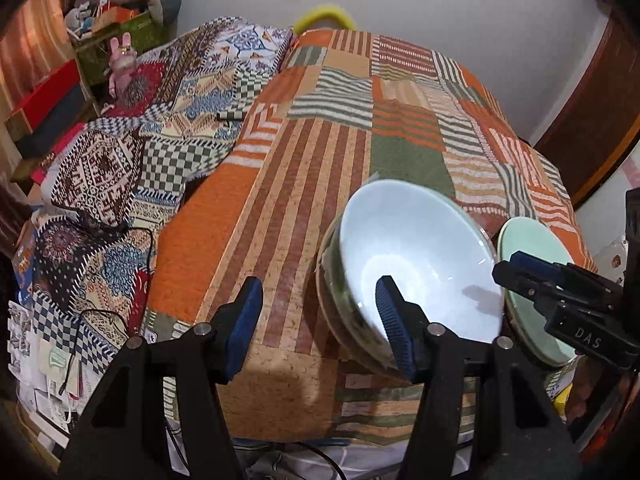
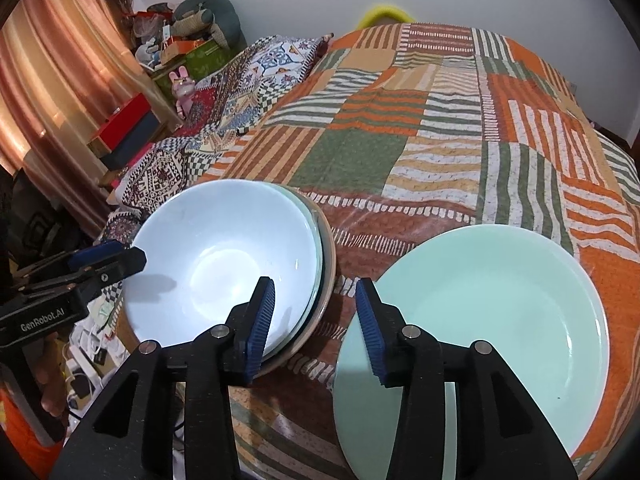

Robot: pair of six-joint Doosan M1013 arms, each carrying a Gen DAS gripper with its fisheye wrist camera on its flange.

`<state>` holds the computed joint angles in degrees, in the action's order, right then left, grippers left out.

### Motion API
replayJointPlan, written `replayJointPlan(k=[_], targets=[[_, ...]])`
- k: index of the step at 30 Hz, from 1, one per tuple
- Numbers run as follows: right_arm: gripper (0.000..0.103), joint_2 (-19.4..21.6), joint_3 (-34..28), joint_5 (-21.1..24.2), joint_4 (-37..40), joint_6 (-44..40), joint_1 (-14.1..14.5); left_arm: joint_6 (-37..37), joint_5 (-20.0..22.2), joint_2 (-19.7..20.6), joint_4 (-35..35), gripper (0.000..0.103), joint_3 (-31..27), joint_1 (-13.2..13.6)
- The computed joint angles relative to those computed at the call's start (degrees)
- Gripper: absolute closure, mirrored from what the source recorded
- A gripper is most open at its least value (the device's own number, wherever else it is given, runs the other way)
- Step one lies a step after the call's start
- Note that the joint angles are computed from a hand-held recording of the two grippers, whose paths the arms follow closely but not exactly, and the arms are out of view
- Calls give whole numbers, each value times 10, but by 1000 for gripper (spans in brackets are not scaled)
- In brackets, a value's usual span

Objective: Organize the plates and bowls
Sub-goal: 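Lower the white bowl into the mint-green bowl, holding it with both grippers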

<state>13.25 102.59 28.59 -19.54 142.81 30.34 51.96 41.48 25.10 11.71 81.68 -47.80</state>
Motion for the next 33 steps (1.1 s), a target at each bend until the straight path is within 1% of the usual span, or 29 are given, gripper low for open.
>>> replayJointPlan(k=[5,8,14,17,20,22,25,27,33], targets=[[64,8,-7,0,36,-30,-4,25,-27,4,-33,45,7,5],[64,13,-10,0,52,-43,-6,39,-29,8,-47,45,4,7],[64,23,-17,2,76,-69,-8,82,-31,18,-112,45,-1,16],[64,25,-19,0,74,-69,-9,93,-25,23,-125,45,-5,18],[64,26,-19,-4,90,-82,-12,110,-22,26,-151,47,-6,21],[64,26,-18,-8,101,-93,-14,125,-22,27,-169,53,-6,22],[64,28,-20,-7,100,-94,-14,142,-17,29,-186,56,-9,21],[64,30,-21,-5,94,-89,-13,124,-12,31,-162,56,-12,17],[64,33,-30,16,71,-60,-8,108,2,33,-150,56,-18,15]])
